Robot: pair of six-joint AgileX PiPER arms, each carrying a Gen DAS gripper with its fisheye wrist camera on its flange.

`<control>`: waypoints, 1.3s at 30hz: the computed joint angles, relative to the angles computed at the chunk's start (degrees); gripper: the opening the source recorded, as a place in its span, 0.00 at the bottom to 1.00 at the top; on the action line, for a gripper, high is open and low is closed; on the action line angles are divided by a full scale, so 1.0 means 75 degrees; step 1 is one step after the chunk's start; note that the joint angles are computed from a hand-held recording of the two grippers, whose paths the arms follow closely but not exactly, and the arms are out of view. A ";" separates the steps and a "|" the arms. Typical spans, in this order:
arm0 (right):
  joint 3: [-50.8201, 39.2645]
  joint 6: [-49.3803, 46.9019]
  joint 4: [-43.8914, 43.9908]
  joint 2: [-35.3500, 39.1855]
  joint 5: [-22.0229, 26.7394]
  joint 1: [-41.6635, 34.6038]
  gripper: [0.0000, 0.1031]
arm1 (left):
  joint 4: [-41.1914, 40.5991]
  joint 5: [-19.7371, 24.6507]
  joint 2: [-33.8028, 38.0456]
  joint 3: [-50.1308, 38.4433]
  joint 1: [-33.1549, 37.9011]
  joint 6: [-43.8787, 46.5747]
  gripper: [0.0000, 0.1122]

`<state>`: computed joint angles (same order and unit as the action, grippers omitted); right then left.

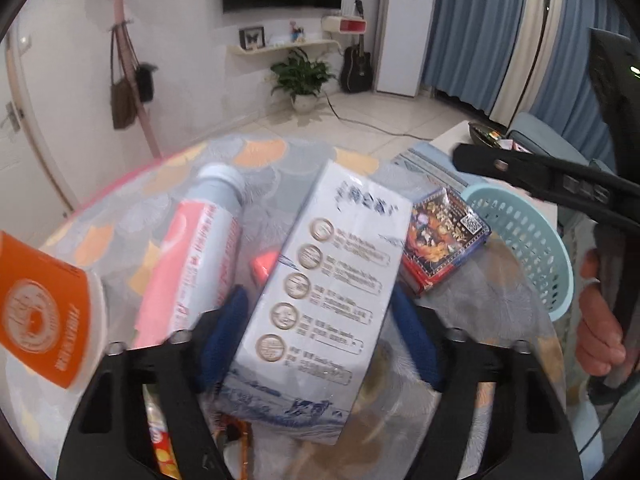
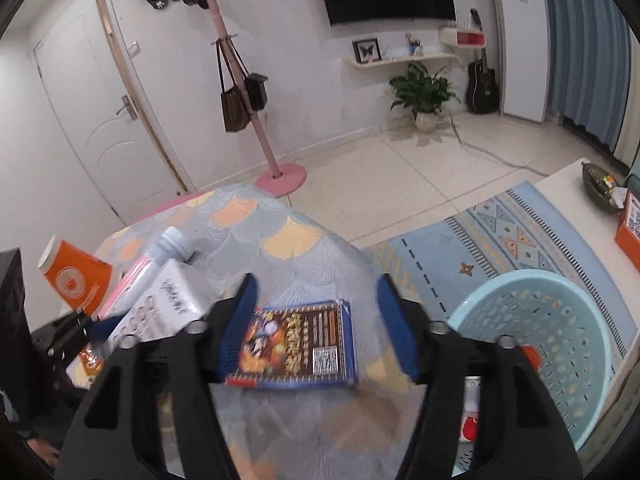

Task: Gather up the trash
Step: 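Grasp the white carton with left gripper while right gripper approaches the card box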

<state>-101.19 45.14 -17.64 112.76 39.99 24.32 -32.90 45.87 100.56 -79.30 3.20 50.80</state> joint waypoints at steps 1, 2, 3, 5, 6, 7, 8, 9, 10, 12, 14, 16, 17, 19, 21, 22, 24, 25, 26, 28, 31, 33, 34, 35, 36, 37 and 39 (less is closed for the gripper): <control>-0.0279 -0.0241 0.0207 0.0214 0.0107 -0.0071 0.41 | 0.0062 -0.0075 -0.0024 0.0035 -0.0015 -0.0063 0.54; -0.0459 -0.0379 0.0298 0.0343 0.0195 -0.0097 0.38 | 0.0006 -0.0073 -0.0064 0.0071 0.0011 0.0018 0.53; -0.0662 -0.0527 0.0385 0.0482 0.0307 -0.0112 0.36 | -0.0100 -0.0034 -0.0105 0.0120 0.0042 0.0108 0.51; -0.1207 -0.0788 0.0548 0.0832 0.0624 -0.0131 0.36 | -0.0390 0.0165 -0.0216 0.0147 0.0196 0.0289 0.49; -0.1436 -0.0899 0.0652 0.0980 0.0754 -0.0147 0.36 | -0.0502 0.0237 -0.0275 0.0175 0.0274 0.0362 0.49; -0.1679 -0.1042 0.0790 0.1131 0.0920 -0.0172 0.36 | -0.0572 0.0310 -0.0338 0.0192 0.0336 0.0389 0.48; -0.2007 -0.1209 0.0965 0.1335 0.1174 -0.0191 0.36 | -0.0653 0.0412 -0.0443 0.0225 0.0436 0.0432 0.48; -0.2120 -0.1336 0.1091 0.1408 0.1280 -0.0200 0.36 | -0.0746 0.0477 -0.0549 0.0288 0.0521 0.0501 0.48; -0.2217 -0.1486 0.1237 0.1476 0.1375 -0.0215 0.36 | -0.0836 0.0489 -0.0636 0.0378 0.0571 0.0570 0.48; -0.2243 -0.1749 0.1554 0.1513 0.1516 -0.0228 0.36 | -0.0953 0.0616 -0.0799 0.0455 0.0724 0.0634 0.48; -0.1924 -0.1895 0.1763 0.1335 0.1431 -0.0221 0.36 | -0.1076 0.0764 -0.0970 0.0584 0.0943 0.0736 0.48; -0.1371 -0.2027 0.1987 0.1011 0.1221 -0.0178 0.36 | -0.1172 0.0864 -0.1134 0.0743 0.1098 0.0847 0.48; -0.1135 -0.2116 0.2100 0.0872 0.1141 -0.0134 0.36 | -0.1214 0.0886 -0.1252 0.0885 0.1208 0.0966 0.48; -0.0755 -0.2126 0.2112 0.0644 0.1039 0.0000 0.36 | -0.1269 0.0918 -0.1522 0.1228 0.1454 0.1202 0.48; -0.0221 -0.2104 0.2110 0.0324 0.0820 0.0198 0.36 | -0.1315 0.1012 -0.1716 0.1505 0.1728 0.1365 0.48; 0.0083 -0.2104 0.2153 0.0149 0.0663 0.0312 0.36 | -0.1365 0.1082 -0.1798 0.1641 0.1882 0.1477 0.48; 0.0318 -0.2113 0.2186 0.0008 0.0565 0.0482 0.36 | -0.1419 0.1197 -0.1875 0.1800 0.2154 0.1635 0.48; 0.0420 -0.2185 0.2250 -0.0048 0.0541 0.0604 0.37 | -0.1438 0.1219 -0.1960 0.1948 0.2272 0.1716 0.48; 0.0426 -0.2183 0.2222 -0.0058 0.0558 0.0697 0.37 | -0.1465 0.1247 -0.2038 0.2119 0.2427 0.1832 0.48; 0.0249 -0.1686 0.1608 0.0027 0.0764 0.1002 0.52 | -0.1473 0.1226 -0.2113 0.2344 0.2599 0.1922 0.48; -0.0191 -0.1006 0.1011 0.0282 0.0991 0.1258 0.67 | -0.1478 0.1204 -0.2005 0.2439 0.2763 0.1880 0.48; -0.0616 -0.0808 0.0853 0.0552 0.1290 0.1335 0.67 | -0.1557 0.1247 -0.1979 0.2497 0.2897 0.1944 0.48; -0.1063 -0.0580 0.0635 0.0828 0.1682 0.1407 0.67 | -0.1600 0.1257 -0.2013 0.2553 0.2960 0.2025 0.48; -0.1364 -0.0492 0.0538 0.1022 0.1907 0.1423 0.67 | -0.1616 0.1247 -0.2043 0.2566 0.2981 0.2046 0.48; -0.1621 -0.0376 0.0416 0.1200 0.2083 0.1447 0.67 | -0.1631 0.1255 -0.2096 0.2596 0.3011 0.2070 0.48; -0.1726 -0.0291 0.0350 0.1285 0.2155 0.1461 0.67 | -0.1661 0.1261 -0.2163 0.2645 0.3027 0.2092 0.48; -0.2010 -0.0058 0.0038 0.1477 0.2359 0.1542 0.67 | -0.1768 0.1301 -0.2265 0.2680 0.3044 0.2133 0.48</control>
<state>-116.26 44.71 -17.35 123.84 57.68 35.89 -46.17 55.62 83.57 -59.19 26.02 66.80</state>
